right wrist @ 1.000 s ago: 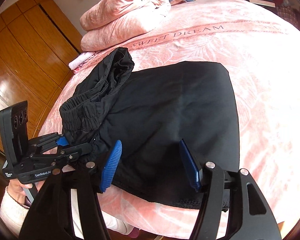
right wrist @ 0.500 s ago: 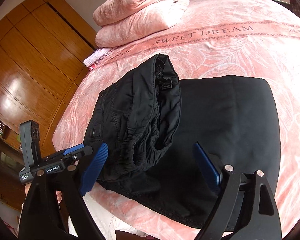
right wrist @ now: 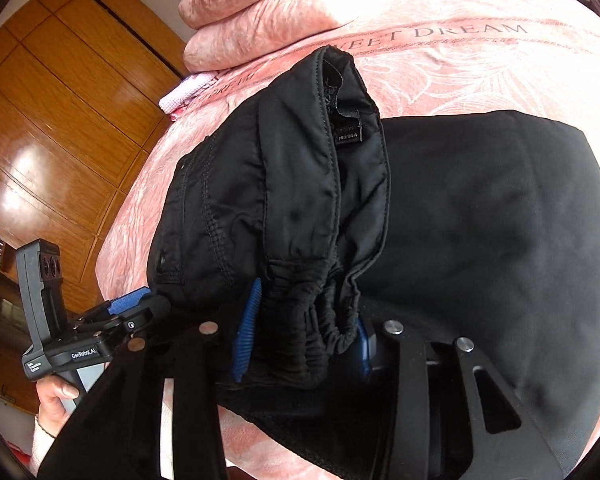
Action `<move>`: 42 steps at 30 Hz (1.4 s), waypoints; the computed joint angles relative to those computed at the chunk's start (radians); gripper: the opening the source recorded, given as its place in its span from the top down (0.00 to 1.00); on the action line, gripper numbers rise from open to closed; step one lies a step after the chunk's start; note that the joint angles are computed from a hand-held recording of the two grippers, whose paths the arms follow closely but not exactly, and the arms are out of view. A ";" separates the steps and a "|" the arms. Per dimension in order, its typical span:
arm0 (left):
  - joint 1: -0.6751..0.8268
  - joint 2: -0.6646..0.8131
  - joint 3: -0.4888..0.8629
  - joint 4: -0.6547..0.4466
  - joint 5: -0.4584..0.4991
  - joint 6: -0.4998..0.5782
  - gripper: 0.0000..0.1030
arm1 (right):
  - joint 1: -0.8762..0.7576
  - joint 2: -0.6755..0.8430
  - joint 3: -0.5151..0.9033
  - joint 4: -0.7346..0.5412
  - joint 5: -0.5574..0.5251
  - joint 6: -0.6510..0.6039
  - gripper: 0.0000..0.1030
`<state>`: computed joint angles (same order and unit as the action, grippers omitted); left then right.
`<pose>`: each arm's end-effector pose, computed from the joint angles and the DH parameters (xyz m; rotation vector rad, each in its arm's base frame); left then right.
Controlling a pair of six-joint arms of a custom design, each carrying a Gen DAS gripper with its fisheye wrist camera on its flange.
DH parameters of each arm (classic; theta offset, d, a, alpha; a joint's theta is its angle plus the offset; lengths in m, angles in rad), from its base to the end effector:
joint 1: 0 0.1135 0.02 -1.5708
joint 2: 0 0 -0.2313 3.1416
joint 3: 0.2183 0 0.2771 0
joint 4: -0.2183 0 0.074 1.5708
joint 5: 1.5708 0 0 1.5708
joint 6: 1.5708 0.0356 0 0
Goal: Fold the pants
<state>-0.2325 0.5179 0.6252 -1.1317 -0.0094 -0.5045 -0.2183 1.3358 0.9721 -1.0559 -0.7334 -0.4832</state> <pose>0.1349 -0.0316 0.2230 -0.3582 2.5925 -0.2527 0.2545 -0.0321 0.1990 -0.4211 2.5845 0.8760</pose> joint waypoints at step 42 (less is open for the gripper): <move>-0.327 0.305 0.175 0.088 -0.131 -0.193 0.04 | -0.510 0.256 0.318 -0.292 0.002 -0.444 0.43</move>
